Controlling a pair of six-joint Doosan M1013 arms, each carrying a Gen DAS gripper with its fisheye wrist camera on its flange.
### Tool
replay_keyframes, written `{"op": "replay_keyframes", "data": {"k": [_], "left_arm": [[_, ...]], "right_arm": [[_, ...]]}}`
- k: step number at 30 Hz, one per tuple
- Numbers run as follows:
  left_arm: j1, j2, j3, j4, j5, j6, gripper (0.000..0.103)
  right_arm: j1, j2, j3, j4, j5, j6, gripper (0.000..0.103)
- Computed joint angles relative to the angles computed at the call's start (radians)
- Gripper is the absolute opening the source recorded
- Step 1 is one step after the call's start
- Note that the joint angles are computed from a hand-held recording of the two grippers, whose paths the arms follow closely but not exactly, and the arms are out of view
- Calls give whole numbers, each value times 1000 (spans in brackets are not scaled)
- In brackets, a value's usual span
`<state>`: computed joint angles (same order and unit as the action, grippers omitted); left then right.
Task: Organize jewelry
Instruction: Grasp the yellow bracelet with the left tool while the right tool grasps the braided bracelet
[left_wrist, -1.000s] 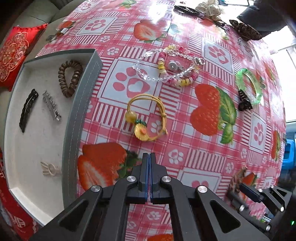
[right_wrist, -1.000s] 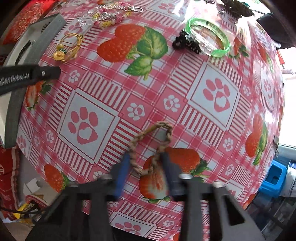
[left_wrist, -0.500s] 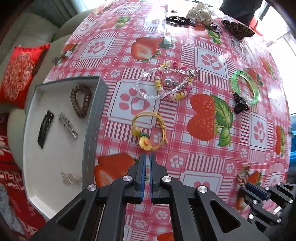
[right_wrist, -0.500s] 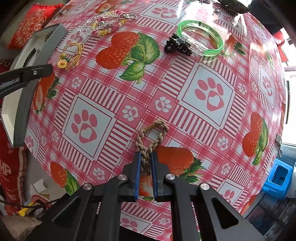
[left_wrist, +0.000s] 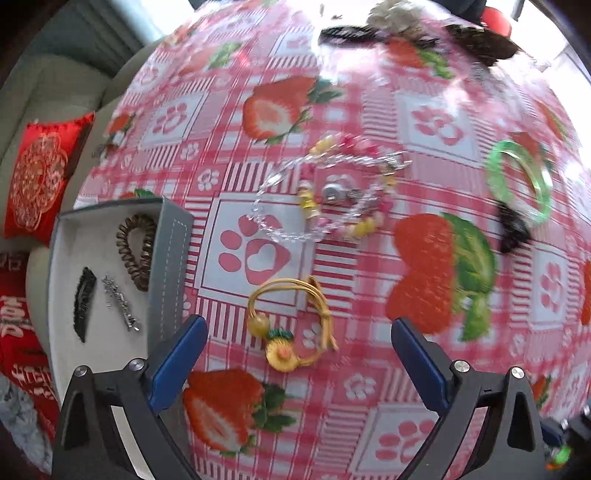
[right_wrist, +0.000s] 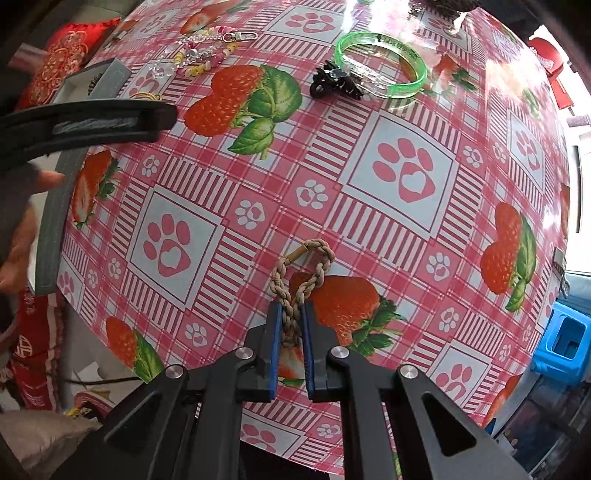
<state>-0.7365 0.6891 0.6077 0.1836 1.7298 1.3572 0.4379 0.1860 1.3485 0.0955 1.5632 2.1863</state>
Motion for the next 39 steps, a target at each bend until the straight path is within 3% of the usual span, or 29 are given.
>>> {"op": "replay_keyframes", "data": {"k": [2, 5, 6, 7, 8, 13, 28, 39], "left_arm": [[12, 7, -4, -26, 8, -27, 103], [38, -1, 4, -126, -19, -73, 81], [35, -6, 8, -115, -32, -66, 64], [35, -8, 8, -121, -43, -46, 36], [36, -5, 0, -133, -40, -28, 22], [40, -25, 19, -195, -44, -14, 21], [39, -196, 170, -270, -55, -39, 21], [48, -242, 194, -220, -40, -68, 21]], "right_arm": [[-1, -3, 1, 3, -3, 4, 11], [-3, -8, 0, 5, -2, 14, 11], [-5, -4, -11, 6, 6, 15, 11], [-8, -8, -7, 8, 6, 18, 11], [-14, -13, -6, 11, 9, 16, 11], [-27, -32, 11, 24, 10, 17, 11], [-68, -69, -5, 78, 19, -6, 11], [-74, -61, -51, 81, 35, -33, 11]]}}
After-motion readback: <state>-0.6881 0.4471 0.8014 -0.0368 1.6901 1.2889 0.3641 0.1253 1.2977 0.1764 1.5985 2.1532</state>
